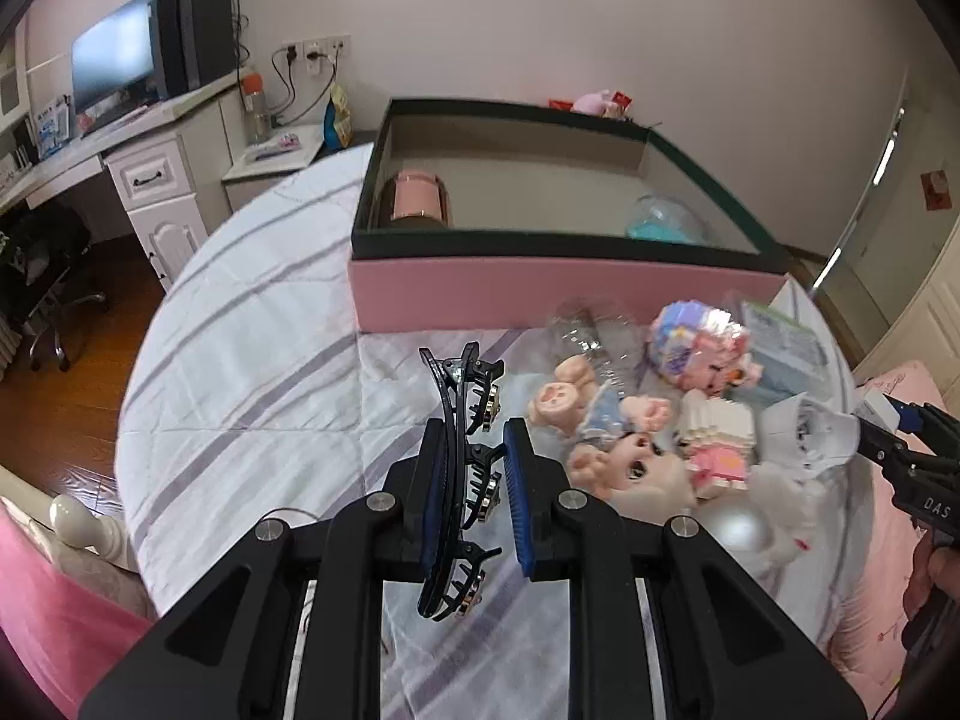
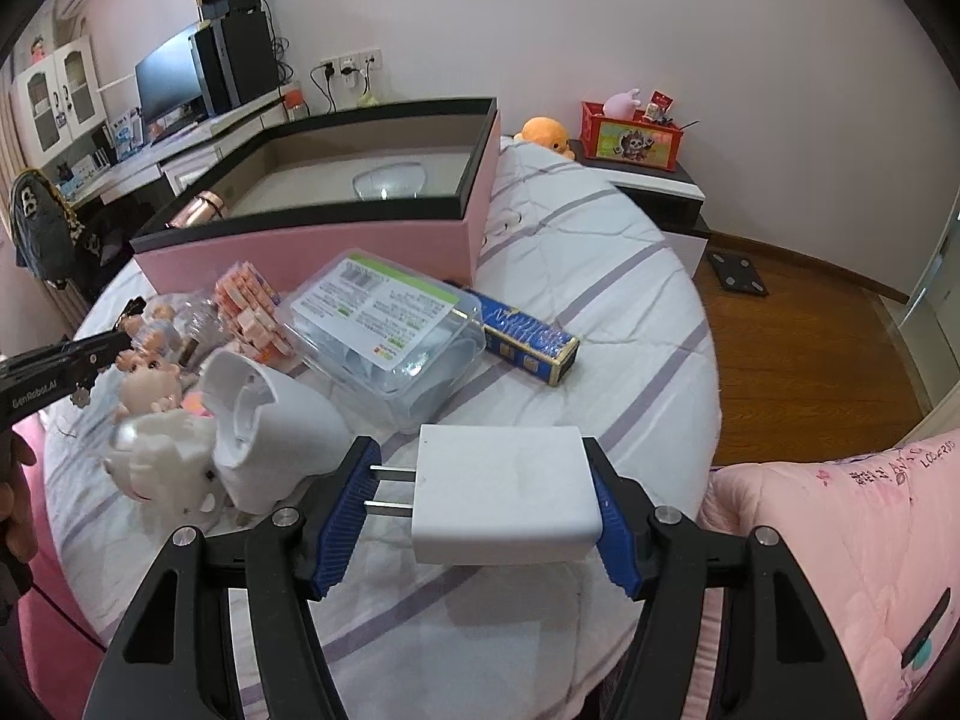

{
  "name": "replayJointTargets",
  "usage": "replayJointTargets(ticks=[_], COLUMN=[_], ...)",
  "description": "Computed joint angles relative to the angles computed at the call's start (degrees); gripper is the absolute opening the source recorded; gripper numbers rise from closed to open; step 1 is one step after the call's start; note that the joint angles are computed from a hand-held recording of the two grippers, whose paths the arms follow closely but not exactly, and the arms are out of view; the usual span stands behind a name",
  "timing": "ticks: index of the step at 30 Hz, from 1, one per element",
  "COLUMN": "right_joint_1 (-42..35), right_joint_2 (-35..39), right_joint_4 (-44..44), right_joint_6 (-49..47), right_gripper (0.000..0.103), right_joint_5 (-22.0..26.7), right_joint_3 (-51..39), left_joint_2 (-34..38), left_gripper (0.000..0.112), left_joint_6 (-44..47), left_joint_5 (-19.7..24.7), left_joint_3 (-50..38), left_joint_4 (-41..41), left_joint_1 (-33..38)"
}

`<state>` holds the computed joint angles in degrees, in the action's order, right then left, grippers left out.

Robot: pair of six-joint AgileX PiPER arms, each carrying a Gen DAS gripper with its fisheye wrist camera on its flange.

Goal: Organize rigid objects
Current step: 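Place hair clip in box with left tool while right tool places charger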

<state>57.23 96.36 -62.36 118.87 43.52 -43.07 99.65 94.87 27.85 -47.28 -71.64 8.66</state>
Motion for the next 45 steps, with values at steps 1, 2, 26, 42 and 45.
replayJointTargets(ticks=[1,2,26,42,45], right_joint_1=[0.4,0.7,-18.1,-36.3,-36.7], right_joint_2=[-0.5,-1.0,4.4,36.0,38.6], right_joint_4=[0.2,0.5,6.7,52.2,54.0], right_joint_6=[-0.4,-1.0,-37.3,-86.6,-88.6], right_gripper=[0.067,0.067,0.067,0.067,0.067], right_joint_5=[0.7,1.3,-9.0,-3.2,0.5], right_joint_3=[-0.2,-0.5,-26.5,-67.2,-71.7], left_joint_2=[-0.8,-2.1,-0.1,32.0,34.9], left_gripper=[0.019,0.019,0.019,0.019,0.02], left_joint_6=[0.2,0.8,-24.2,-62.7,-64.9], left_joint_5=[0.1,0.2,4.1,15.4,17.4], left_joint_3=[0.4,1.1,-20.2,-63.6,-67.1], left_joint_4=[-0.1,-0.5,15.0,44.8,46.6], left_joint_1=[0.2,0.4,-8.0,-17.9,-18.5])
